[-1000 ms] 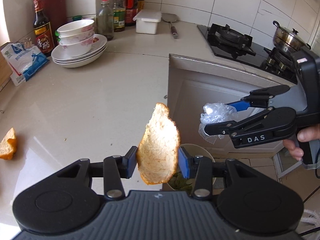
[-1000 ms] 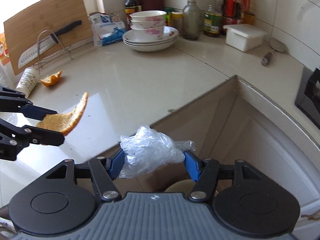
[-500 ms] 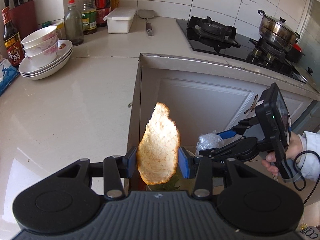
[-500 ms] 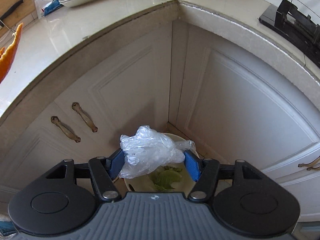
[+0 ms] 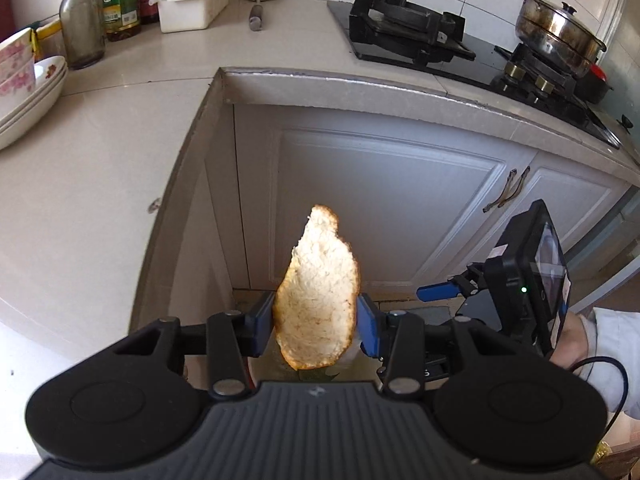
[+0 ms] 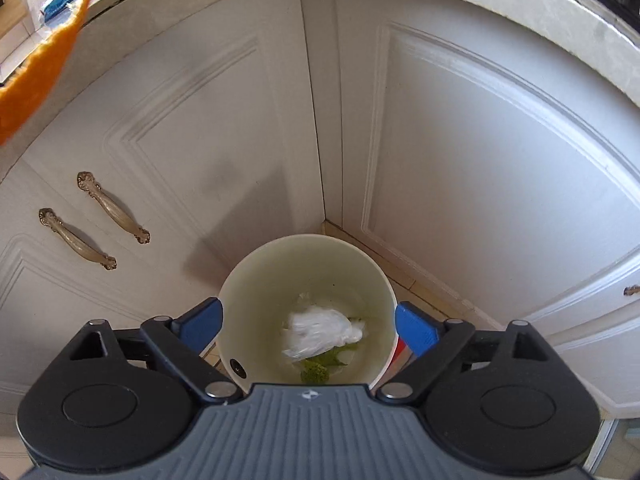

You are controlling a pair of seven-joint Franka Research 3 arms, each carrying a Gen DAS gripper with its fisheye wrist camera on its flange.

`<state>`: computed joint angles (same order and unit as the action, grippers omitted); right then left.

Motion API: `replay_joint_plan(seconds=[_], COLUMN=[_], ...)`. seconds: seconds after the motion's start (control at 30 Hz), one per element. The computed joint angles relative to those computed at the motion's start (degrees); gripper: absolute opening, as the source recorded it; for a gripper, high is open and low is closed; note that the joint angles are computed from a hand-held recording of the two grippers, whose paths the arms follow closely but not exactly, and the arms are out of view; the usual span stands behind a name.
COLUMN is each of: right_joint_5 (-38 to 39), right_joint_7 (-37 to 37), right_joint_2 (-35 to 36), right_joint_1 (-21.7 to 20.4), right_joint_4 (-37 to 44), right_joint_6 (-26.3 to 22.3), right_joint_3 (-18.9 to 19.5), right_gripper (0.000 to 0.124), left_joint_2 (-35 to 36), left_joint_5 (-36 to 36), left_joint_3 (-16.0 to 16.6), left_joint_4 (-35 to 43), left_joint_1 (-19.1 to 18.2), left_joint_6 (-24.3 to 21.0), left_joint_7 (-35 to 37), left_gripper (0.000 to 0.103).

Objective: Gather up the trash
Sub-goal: 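Open the right tool over the bin while the left tool releases the bread crust into it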

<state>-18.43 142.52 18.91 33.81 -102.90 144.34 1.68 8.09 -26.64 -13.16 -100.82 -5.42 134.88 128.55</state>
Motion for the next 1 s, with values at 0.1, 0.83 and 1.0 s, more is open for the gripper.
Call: replay_joint_plan(seconds=[0.1, 0.83, 1.0], right_joint_5=[-0.7, -7.7, -7.1], right_joint_7=[1.5, 10.5, 10.3], right_joint_2=[-1.8, -7.9, -8.0], right_joint_1=[0.1, -1.4, -1.8], right_joint_4=[-2.4, -10.4, -10.7], right_joint_6=[1.5, 4.0, 3.5], right_joint_3=[-0.3, 1.8, 2.3], right_gripper=[0.098, 0.101, 0.101], left_joint_2=[1.8, 16.9, 16.5], left_joint_5=[1.5, 20.4, 21.4], left_joint_3=[-0.6, -2.6, -4.1], left_joint_4=[0.6, 4.4, 3.4], left_joint_1=[-0.9, -5.5, -4.1], left_joint_6=[0.9, 6.7, 9.6], left_joint_7=[-1.0, -16.3, -17.0], left_gripper=[0.042, 0.068, 0.081])
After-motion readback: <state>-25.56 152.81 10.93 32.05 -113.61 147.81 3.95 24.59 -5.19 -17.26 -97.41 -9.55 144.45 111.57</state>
